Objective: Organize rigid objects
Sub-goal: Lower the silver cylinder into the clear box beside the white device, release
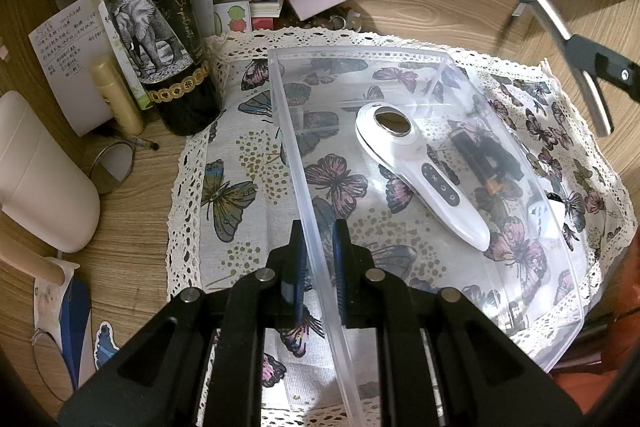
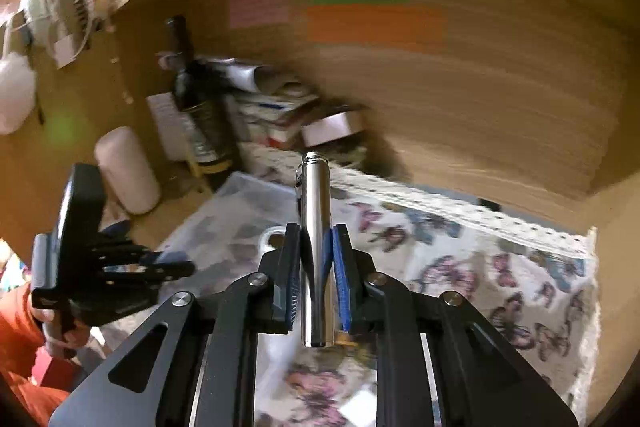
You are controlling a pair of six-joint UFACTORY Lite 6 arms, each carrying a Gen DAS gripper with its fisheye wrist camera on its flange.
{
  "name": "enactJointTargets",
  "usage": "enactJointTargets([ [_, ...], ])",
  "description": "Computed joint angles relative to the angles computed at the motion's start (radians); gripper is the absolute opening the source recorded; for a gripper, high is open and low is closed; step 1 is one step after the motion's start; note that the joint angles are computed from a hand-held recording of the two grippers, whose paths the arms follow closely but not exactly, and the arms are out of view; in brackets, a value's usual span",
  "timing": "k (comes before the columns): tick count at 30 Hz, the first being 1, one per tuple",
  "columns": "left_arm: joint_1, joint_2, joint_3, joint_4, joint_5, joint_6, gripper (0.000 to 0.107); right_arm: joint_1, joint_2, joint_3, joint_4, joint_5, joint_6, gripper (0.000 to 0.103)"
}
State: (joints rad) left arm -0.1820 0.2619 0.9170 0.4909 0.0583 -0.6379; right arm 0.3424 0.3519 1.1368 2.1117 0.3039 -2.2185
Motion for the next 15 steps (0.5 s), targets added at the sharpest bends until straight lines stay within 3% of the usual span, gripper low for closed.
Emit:
enactJointTargets([
  [7, 0.001, 0.000, -0.001, -0.016, -0.002, 0.017, 0.013, 0.082, 0.129, 0.118, -0.213, -0.016, 0.222, 0.014],
  [15, 0.002, 0.000, -0.004, -0.017, -0.008, 0.018, 0.013, 0.150, 0.324, 0.308, -0.738, -0.063, 0.745, 0.015],
])
